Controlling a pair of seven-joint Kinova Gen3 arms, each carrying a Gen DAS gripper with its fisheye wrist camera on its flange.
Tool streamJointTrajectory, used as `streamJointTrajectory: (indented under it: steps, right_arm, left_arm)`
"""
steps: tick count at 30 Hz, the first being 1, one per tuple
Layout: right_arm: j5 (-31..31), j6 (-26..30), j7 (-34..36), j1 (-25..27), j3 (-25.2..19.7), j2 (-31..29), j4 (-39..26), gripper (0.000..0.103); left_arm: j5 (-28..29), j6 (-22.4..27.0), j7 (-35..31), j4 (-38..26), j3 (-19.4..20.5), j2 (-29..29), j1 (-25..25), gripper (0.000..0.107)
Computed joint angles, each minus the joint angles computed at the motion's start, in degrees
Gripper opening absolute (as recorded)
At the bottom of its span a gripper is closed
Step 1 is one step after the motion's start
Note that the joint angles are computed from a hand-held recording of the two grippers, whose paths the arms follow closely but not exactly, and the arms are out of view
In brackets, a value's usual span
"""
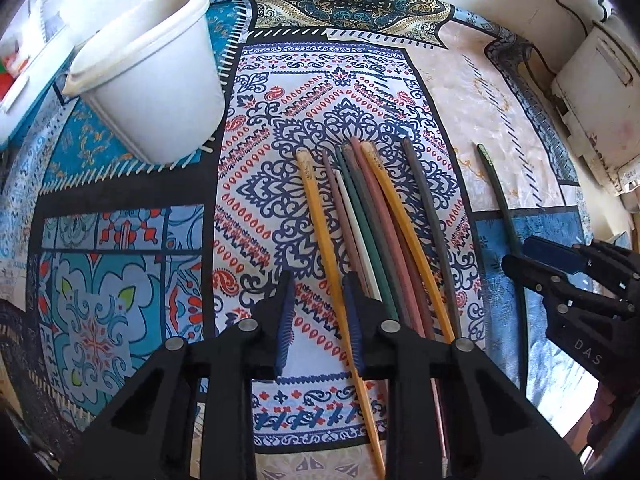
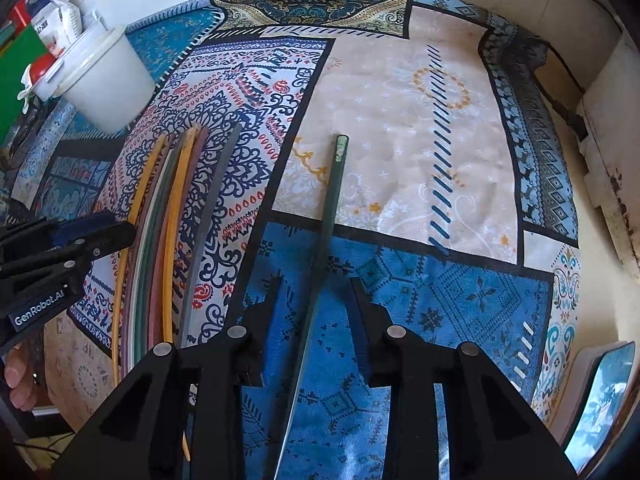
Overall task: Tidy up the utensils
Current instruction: 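Lower both tools toward the bundle of colored sticks on the mat, then grasp a yellow wooden chopstick with the left tool while the right tool grasps a dark green stick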
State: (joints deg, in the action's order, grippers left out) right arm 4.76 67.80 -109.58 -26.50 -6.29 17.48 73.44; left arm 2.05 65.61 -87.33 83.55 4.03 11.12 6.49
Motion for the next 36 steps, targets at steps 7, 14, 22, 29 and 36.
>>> streamJointTrajectory:
  steps: [7, 14, 22, 29, 36]
  right_arm:
    - [-0.6, -2.4, 0.7, 0.5, 0.2, 1.8, -1.3, 0.012]
    - [-6.2, -2.3, 3.7, 3.6, -0.3, 3.3, -3.4, 0.006]
    - [-8.4, -5.3, 5.1, 4.7, -0.5, -0.6, 0.8, 0.006]
    - [-8.1, -7.9, 4.8, 4.1, -0.8, -3.2, 2.4, 0.006]
    - [-5.3, -10.5, 2.0, 2.2, -1.1, -6.0, 3.4, 0.005]
  left_arm:
    - [-3.0, -1.0, 0.1, 0.2, 0.0, 0.3, 1.1, 0.005]
    - [0.3, 2.6, -3.8, -1.9, -0.3, 1.3, -1.2, 0.005]
    - [3.7, 2.2, -4.2, -0.5, -1.7, -3.2, -4.6, 0.005]
    - [5.9, 1.7, -4.3, 0.4, -2.7, -8.0, -6.8, 0.005]
    - [7.3, 1.4, -5.5, -0.4, -3.7, -11.6, -8.2, 0.005]
